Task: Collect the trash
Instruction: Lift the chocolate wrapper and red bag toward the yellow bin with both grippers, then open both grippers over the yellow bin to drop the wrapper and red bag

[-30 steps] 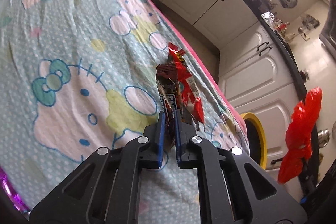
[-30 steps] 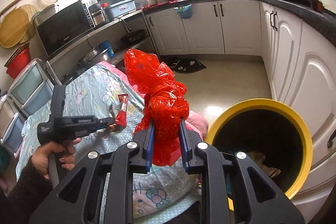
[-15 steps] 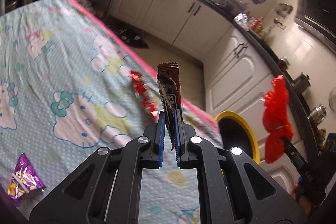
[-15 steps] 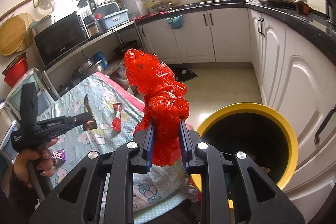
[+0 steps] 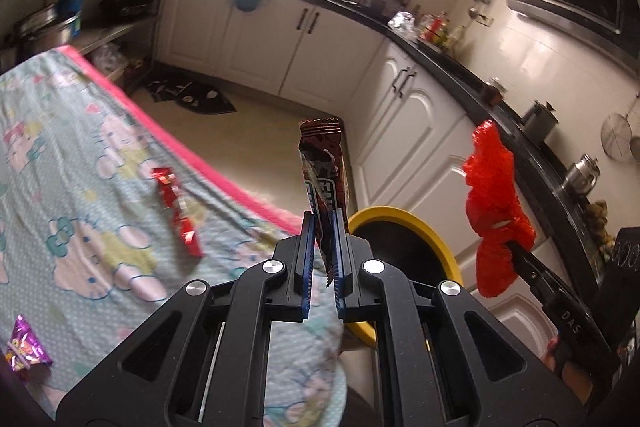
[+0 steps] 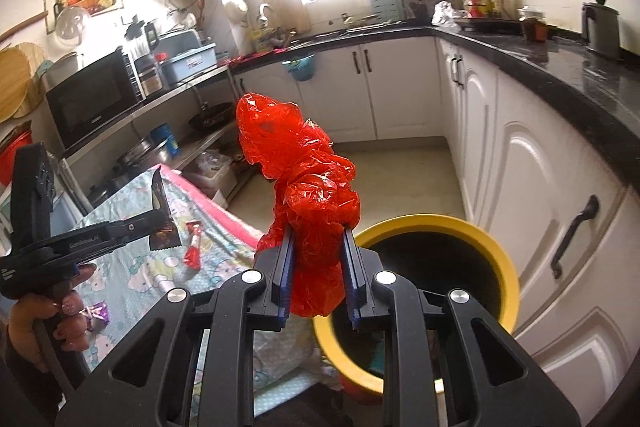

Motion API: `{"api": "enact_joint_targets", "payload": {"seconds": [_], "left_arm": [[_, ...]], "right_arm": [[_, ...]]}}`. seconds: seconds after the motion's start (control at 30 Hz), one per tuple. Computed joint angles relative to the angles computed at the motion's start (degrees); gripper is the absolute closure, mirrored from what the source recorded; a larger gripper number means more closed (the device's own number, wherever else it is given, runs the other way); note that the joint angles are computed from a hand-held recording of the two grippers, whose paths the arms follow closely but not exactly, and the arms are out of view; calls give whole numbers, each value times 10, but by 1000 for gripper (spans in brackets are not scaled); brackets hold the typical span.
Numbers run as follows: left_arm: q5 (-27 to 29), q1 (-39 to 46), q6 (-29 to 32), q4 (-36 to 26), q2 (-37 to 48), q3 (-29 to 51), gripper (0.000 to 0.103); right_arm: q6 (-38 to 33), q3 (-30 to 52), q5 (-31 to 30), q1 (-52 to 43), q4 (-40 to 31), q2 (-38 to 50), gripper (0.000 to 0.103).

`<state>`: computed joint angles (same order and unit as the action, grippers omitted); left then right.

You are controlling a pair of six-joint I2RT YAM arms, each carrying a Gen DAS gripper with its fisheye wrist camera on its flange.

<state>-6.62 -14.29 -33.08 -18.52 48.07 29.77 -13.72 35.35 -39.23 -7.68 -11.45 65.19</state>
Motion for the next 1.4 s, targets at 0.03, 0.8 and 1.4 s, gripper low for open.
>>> {"api": "enact_joint_targets", "payload": {"seconds": [0.03, 0.8, 1.4], "left_arm": [[-9, -12, 0, 5, 11, 6, 98], [-78, -158, 14, 97, 255, 130, 98], [-59, -178, 23, 131, 403, 189, 98]], "right_arm": [[-2, 1, -2, -9, 0, 1, 83], [-7, 34, 14, -109, 51, 108, 83], [-17, 59, 77, -95, 89, 247, 83]]}}
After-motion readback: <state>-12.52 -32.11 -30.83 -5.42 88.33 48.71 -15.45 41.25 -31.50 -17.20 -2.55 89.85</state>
